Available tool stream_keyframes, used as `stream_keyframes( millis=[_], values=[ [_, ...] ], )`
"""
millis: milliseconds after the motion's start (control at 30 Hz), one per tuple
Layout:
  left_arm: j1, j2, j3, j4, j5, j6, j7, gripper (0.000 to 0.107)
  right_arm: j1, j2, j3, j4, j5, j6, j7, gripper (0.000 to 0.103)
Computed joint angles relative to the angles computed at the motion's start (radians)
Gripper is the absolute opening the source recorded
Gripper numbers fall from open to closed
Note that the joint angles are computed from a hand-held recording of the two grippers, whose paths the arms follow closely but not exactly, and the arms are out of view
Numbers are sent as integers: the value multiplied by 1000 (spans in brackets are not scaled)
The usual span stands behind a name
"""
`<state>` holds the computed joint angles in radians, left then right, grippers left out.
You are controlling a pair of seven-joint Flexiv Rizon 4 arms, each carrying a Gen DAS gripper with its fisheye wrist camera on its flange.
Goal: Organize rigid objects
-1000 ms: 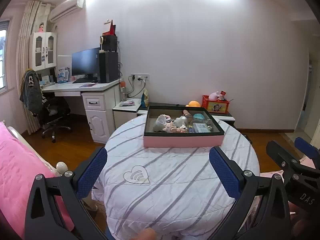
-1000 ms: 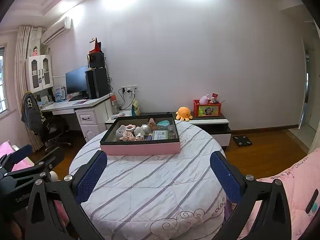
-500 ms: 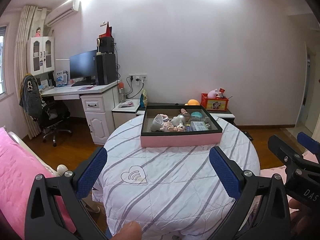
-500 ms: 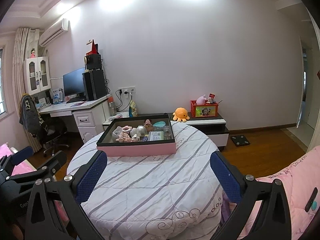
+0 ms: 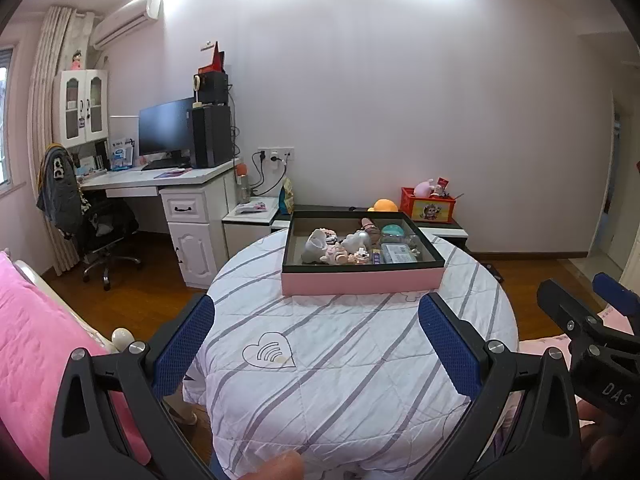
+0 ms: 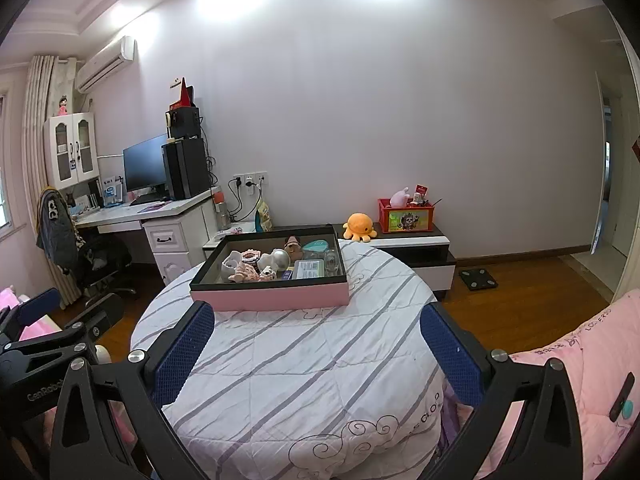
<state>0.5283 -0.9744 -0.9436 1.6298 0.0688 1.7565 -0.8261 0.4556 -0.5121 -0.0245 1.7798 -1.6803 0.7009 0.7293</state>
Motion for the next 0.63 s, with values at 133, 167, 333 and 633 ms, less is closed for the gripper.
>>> stream_keyframes(
  millis=[133,167,333,633],
  values=[
    [2,-1,-4,0,-5,-11,1,103,3,-1,0,-2,2,-5,-3,103],
    [2,-1,-5,0,-7,-12,2,103,4,-1,0,-2,3,-7,-4,103],
    [2,-4,-8,-1,-7,-4,7,103,4,0,-1,-1,3,-7,-1,103],
    [25,-21,-41,8,9,-5,11,103,5,-2,0,-2,2,-8,-1,103]
  ],
)
